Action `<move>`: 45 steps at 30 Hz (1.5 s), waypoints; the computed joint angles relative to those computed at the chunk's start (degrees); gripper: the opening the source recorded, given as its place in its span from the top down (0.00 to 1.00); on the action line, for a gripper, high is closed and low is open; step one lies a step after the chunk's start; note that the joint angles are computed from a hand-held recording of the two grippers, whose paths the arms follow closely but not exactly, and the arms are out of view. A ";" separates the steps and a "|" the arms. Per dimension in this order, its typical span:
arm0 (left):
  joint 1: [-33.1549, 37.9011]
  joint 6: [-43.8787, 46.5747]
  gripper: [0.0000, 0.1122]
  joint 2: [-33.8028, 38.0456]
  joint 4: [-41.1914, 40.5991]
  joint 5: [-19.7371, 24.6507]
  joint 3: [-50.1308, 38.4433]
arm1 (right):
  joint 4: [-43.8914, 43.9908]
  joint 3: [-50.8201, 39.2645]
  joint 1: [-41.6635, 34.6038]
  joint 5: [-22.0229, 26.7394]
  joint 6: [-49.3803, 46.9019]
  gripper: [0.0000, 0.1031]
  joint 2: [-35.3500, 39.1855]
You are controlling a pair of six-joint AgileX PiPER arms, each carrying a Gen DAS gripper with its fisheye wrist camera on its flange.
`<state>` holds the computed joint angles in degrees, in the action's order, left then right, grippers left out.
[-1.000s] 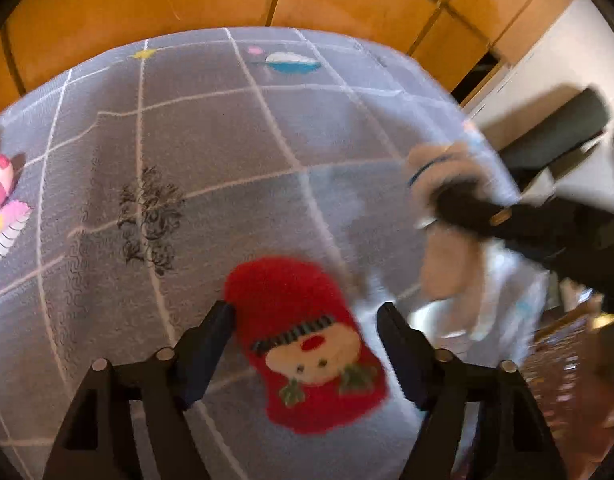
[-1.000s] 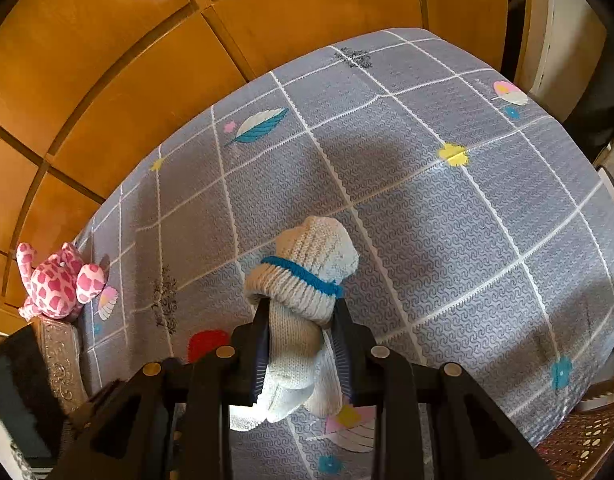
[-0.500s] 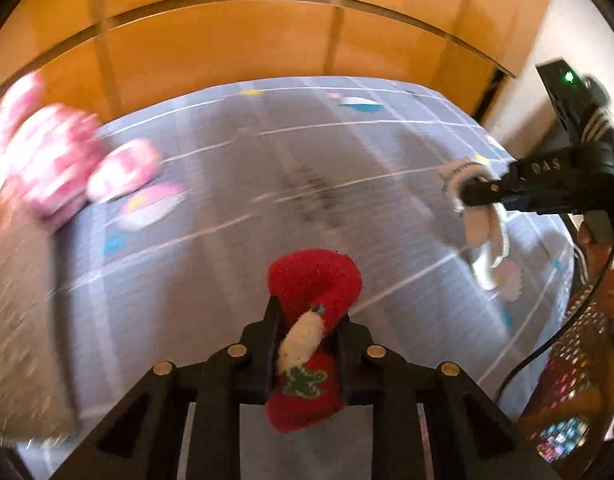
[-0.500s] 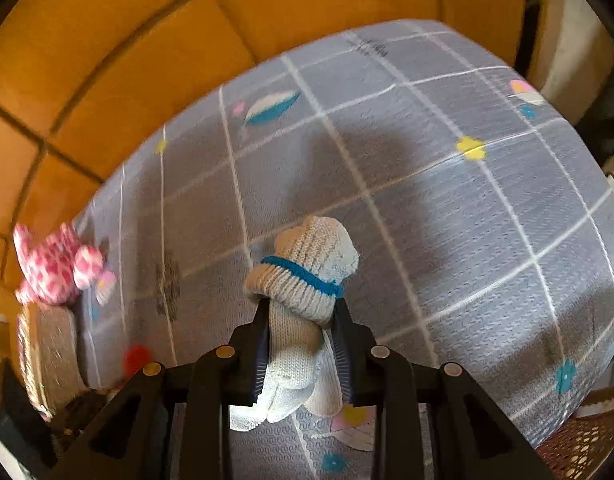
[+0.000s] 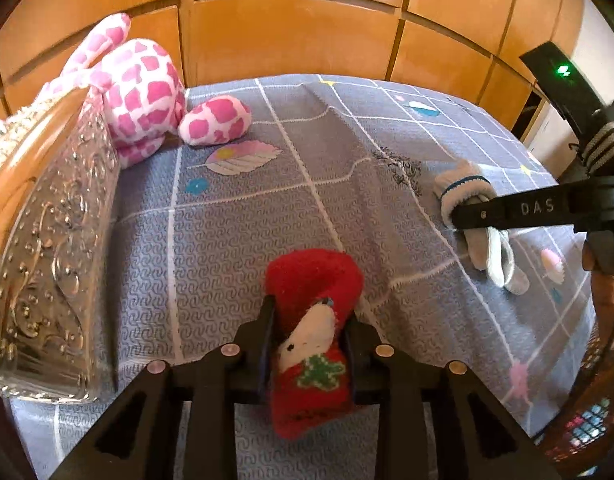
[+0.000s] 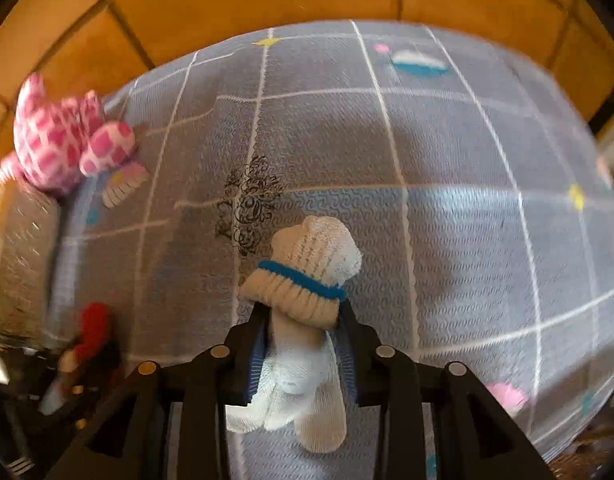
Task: Organize soft objects
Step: 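Carry the red sock toward the gold tray with the left tool while the right holds the white sock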
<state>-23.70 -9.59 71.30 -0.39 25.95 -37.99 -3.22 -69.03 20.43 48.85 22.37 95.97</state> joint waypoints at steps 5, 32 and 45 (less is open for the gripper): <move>0.54 2.88 0.80 -1.13 -2.74 3.58 -3.33 | -1.18 0.94 1.12 -0.09 0.13 0.63 0.73; 57.84 35.69 0.80 -11.26 -27.97 17.71 -17.06 | -11.19 0.91 11.14 0.73 12.24 0.63 1.91; 80.00 54.75 0.79 -14.51 -39.39 28.73 -11.34 | -15.58 2.01 14.04 -0.02 16.61 0.63 2.33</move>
